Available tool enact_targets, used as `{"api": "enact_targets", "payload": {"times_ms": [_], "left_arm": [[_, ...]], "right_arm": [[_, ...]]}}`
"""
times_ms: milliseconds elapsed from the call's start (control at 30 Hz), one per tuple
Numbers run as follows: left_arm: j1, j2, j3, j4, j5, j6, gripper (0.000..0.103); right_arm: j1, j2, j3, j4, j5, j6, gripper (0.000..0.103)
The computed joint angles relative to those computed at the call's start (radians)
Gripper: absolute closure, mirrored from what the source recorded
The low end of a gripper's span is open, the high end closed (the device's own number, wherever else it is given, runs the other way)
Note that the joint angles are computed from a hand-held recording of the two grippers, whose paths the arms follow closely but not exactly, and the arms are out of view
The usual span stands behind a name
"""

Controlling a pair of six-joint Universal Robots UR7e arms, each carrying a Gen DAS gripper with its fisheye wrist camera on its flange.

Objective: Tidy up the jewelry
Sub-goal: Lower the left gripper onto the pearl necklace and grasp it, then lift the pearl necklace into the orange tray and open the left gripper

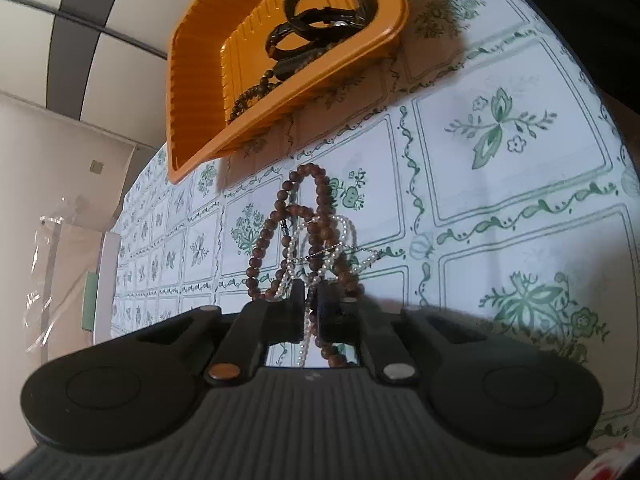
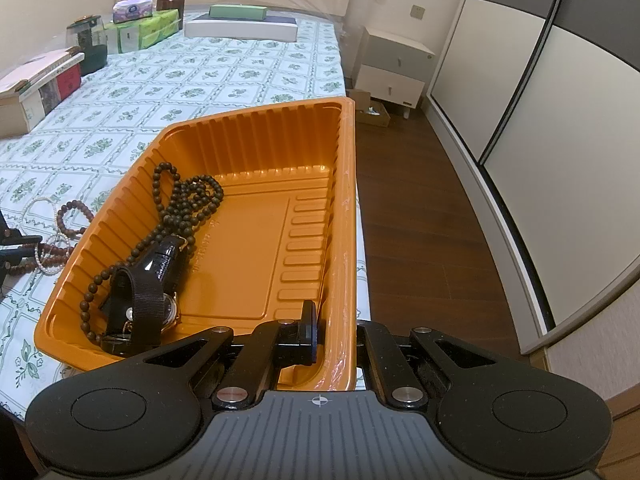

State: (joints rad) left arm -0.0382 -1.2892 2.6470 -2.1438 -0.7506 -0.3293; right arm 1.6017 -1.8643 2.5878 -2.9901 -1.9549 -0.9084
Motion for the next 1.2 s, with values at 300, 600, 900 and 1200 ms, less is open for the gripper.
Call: {"api": "enact_targets", "payload": {"times_ms": [300,600,900,1200], "left_arm": [[-0.092,-0.079,-0.002,0.106,0.059,-0.272,0.1],[-0.128,-0.177,-0.072,0.266,0.149,-0.442,0.1],[-0.128,-0.251,-0.137,0.387,0.246,-0.523,0.1],[-0.105,-0.249,-0.178,0.343,0.299,-0.512,0.1]], "right_arm": [[0.002,0.0,0.0,-0.001,-0.001,0.0,0.099],[0.01,0.0,-0.001,0.001,-0.007,0.002,0.099],[0.021,0.004,-0.002,-0.002,-0.012,0.006,0.099],[0.028,0.004,-0.002,-0.001,-0.009,0.011,0.099]]}}
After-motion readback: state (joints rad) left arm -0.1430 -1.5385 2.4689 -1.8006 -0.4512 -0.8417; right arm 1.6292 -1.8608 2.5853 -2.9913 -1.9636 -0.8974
